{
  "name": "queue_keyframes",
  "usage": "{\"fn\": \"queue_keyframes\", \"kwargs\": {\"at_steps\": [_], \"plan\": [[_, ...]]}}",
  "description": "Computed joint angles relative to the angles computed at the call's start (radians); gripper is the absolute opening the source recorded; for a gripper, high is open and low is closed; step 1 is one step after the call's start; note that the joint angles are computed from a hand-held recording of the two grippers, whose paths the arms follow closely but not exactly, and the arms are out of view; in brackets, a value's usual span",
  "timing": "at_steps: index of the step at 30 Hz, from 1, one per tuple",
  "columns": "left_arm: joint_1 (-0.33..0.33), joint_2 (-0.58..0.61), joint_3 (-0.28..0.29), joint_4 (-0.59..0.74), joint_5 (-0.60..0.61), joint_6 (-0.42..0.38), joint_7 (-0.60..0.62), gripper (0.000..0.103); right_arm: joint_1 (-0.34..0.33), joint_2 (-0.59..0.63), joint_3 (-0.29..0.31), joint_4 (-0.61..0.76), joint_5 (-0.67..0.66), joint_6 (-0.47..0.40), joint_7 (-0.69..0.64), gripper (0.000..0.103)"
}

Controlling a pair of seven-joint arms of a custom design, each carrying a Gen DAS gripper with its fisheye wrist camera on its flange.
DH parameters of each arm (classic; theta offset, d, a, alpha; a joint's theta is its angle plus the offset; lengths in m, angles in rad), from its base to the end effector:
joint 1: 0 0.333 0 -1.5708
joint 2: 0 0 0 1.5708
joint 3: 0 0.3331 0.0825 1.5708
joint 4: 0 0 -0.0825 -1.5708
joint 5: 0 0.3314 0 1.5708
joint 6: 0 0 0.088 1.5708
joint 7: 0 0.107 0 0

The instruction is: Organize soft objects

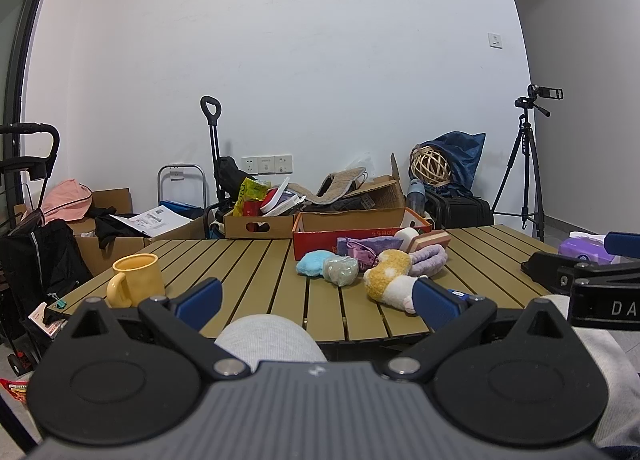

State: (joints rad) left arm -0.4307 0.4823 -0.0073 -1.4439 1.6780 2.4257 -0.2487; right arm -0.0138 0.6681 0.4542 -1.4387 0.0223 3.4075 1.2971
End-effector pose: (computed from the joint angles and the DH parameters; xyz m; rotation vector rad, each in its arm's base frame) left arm 0.6333 -0.2911 0.5041 -1.4529 1.1561 -0.8671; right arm 0.6914 0.1921 0.5298 -1.5372 1.0429 -0.8068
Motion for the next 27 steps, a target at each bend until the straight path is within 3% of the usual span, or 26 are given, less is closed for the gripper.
{"fn": "queue_keyframes", "kwargs": {"at_steps": [13, 16, 18, 21, 25, 27], "plan": [[0.007, -0.006, -0.002, -0.003, -0.005, 0.001, 0.004, 0.103, 0.0, 0.002, -0.001, 0.006, -0.005, -0.003, 0.001, 0.103], [0.016, -0.004, -0.002, 0.005, -0.028, 0.009, 0.01, 0.103, 0.012, 0.005, -0.018, 0.021, 0.004, -0.009, -0.003, 0.103], [0.03, 0.013, -0.003, 0.031, -0.063, 0.029, 0.03, 0.103, 0.044, -0.001, -0.064, 0.029, 0.03, -0.018, -0.004, 0.103], [0.041, 0.028, 0.006, 0.053, -0.111, 0.059, 0.053, 0.103, 0.084, 0.006, -0.115, 0.07, 0.069, -0.081, -0.019, 0.103], [0.049, 0.084, 0.022, 0.13, -0.203, 0.076, 0.142, 0.103, 0.006, 0.079, 0.024, 0.205, 0.097, -0.286, -0.094, 0.103], [0.054, 0.133, 0.036, 0.201, -0.242, 0.102, 0.196, 0.103, 0.037, 0.122, -0.009, 0.319, 0.114, -0.418, -0.091, 0.103]]}}
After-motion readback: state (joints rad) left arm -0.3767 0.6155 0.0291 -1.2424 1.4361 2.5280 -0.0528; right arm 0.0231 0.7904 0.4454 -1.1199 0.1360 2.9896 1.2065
